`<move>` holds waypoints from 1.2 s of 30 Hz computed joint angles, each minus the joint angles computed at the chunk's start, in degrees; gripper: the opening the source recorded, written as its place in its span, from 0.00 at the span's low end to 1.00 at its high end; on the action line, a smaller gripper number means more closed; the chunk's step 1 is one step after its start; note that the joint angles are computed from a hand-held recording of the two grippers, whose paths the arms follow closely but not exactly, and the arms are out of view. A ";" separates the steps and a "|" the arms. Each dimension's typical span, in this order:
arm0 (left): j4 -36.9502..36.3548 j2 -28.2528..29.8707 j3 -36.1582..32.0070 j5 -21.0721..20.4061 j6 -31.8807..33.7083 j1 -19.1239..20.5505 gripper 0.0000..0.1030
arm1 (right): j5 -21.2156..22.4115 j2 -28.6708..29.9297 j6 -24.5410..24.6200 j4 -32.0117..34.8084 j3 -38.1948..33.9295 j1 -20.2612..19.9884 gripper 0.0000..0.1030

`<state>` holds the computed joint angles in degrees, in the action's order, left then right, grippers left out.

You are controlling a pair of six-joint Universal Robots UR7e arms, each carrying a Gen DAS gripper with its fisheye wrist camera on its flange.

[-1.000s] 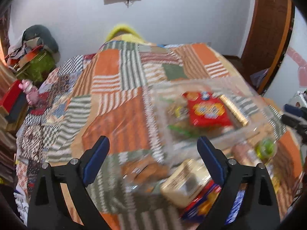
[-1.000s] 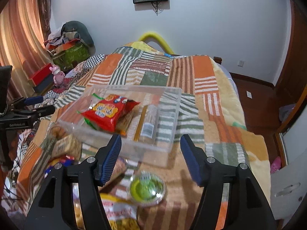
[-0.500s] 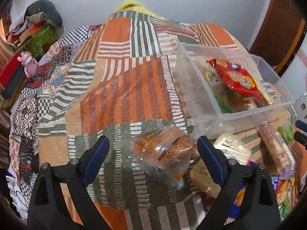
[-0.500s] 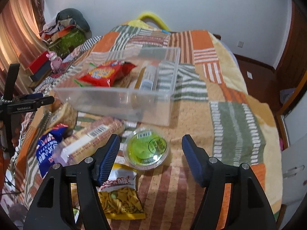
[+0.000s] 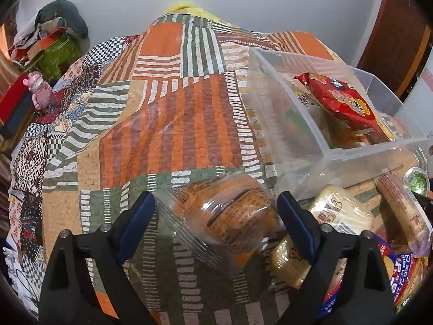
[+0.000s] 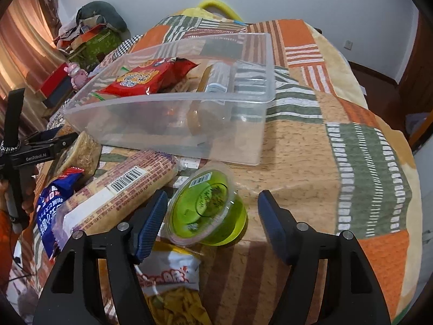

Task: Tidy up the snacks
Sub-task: 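Grasp the clear pastry bag with the left tool while the right tool grasps the green jelly cup, then place the pastry bag and jelly cup into the clear box, opening both tools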

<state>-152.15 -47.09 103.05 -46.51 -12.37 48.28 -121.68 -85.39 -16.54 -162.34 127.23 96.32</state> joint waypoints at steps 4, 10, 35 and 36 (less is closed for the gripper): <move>-1.58 -0.75 1.11 -1.10 -0.36 -0.03 0.71 | 0.63 -0.08 -0.67 -0.05 0.17 0.06 0.54; -0.31 -2.18 2.76 -1.91 -0.98 -0.90 0.55 | 2.43 -0.95 -0.79 -0.01 0.49 -0.41 0.39; -8.86 -6.05 3.33 1.85 3.03 -8.63 0.50 | 2.18 -1.36 -3.34 -10.18 -2.66 5.05 0.38; -9.12 -5.62 2.89 1.56 3.28 -8.80 0.50 | 2.29 -0.59 -3.67 -10.79 -3.27 5.19 0.38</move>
<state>-161.27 -52.71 105.95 -44.95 -9.09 39.48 -119.39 -85.98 -20.22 -173.13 123.96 101.51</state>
